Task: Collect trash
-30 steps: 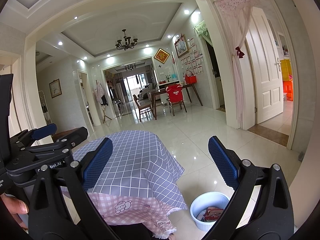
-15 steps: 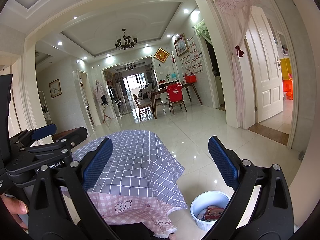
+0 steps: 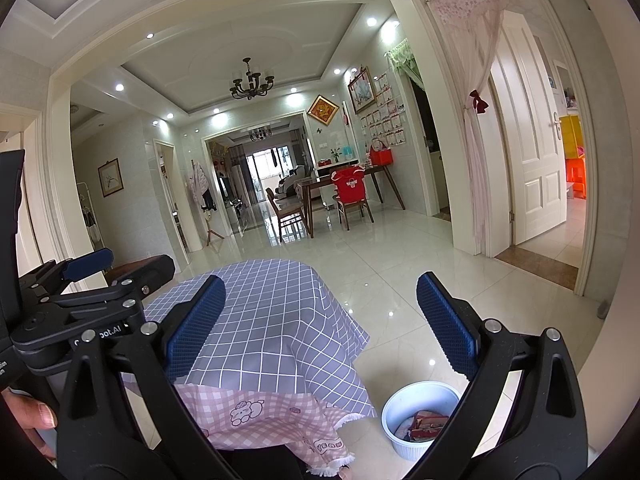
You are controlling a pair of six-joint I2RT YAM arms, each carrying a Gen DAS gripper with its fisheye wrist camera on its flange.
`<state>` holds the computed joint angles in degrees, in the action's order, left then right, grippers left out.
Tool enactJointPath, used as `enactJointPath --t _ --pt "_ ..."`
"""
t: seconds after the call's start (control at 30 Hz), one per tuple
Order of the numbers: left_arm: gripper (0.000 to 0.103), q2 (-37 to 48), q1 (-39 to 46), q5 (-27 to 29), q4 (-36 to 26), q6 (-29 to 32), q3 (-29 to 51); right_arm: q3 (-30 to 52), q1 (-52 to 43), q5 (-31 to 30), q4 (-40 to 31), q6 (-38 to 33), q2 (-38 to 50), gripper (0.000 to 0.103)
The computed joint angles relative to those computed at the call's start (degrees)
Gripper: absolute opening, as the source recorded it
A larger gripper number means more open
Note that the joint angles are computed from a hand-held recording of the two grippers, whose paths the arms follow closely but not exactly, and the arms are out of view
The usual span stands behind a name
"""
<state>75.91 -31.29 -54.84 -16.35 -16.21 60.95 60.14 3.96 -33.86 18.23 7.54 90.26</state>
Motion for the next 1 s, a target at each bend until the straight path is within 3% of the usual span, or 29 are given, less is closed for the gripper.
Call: enactJointPath --t 0.7,1.0 --pt "0.091 1.86 -0.16 0.20 3.18 -0.14 -2.48 -2.14 1.67 1.71 1.74 0.53 0.36 0.094" --pt "0.091 3.37 5.53 7.77 9.63 3.72 -5.20 1.46 4.63 5.85 -1.01 0.51 2.28 0.094"
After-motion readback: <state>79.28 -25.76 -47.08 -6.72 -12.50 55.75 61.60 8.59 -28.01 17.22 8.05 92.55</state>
